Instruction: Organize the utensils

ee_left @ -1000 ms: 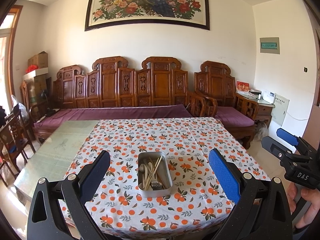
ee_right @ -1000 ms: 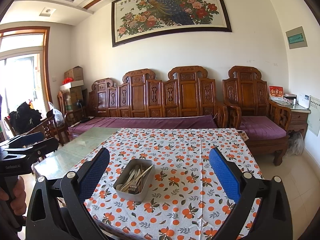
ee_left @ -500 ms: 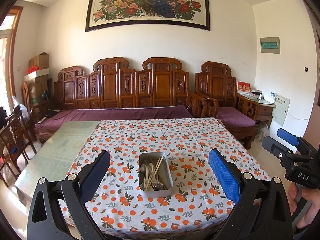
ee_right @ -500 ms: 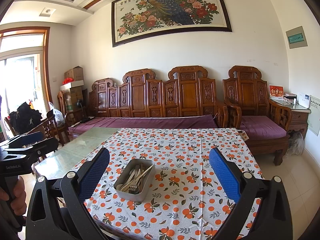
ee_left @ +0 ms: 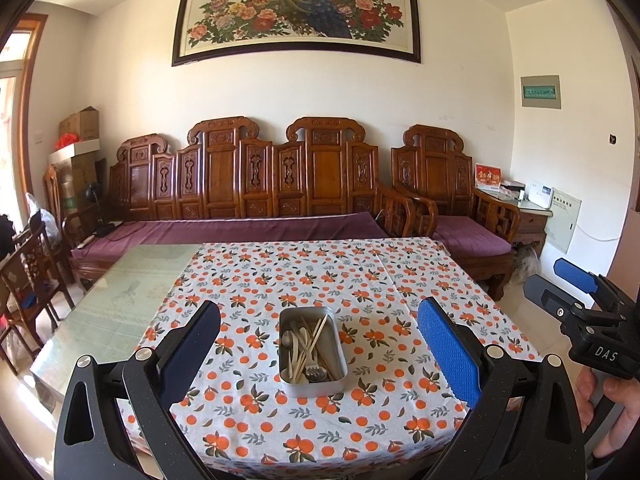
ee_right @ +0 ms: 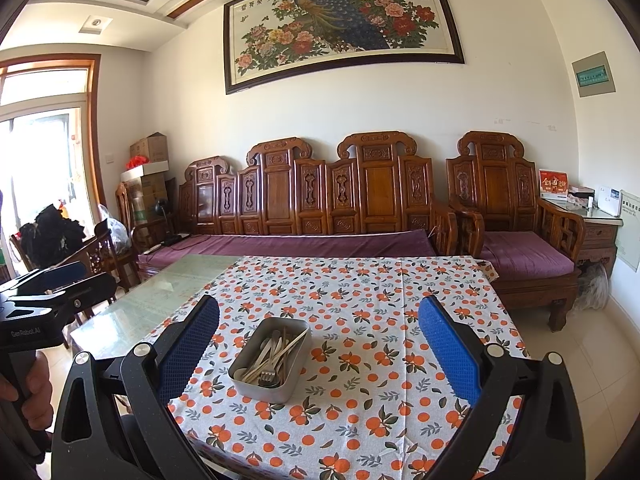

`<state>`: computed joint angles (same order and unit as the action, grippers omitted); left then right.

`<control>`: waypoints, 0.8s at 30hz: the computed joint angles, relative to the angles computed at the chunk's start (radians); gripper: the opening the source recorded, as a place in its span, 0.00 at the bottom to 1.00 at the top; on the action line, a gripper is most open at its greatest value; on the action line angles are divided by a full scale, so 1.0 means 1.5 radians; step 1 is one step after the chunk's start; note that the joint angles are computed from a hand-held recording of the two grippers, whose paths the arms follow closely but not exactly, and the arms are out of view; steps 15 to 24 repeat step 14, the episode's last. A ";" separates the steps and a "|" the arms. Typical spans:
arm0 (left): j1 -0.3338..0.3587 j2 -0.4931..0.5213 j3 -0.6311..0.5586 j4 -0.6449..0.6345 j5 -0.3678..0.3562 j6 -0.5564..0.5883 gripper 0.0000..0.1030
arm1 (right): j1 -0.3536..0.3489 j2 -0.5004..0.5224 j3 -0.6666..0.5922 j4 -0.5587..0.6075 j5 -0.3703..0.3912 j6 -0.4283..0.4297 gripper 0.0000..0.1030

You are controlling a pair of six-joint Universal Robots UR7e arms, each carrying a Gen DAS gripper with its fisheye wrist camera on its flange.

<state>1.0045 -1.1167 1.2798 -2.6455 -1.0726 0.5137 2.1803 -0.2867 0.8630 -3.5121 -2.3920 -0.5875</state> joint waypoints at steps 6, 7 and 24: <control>0.000 0.000 0.001 -0.001 0.000 0.000 0.92 | 0.001 0.000 -0.001 0.001 0.000 0.000 0.97; 0.000 -0.001 0.002 -0.001 -0.001 0.000 0.92 | 0.001 0.001 -0.001 0.001 -0.001 0.000 0.97; 0.000 -0.001 0.001 -0.001 -0.001 0.002 0.92 | 0.002 0.003 -0.002 0.001 0.000 0.001 0.97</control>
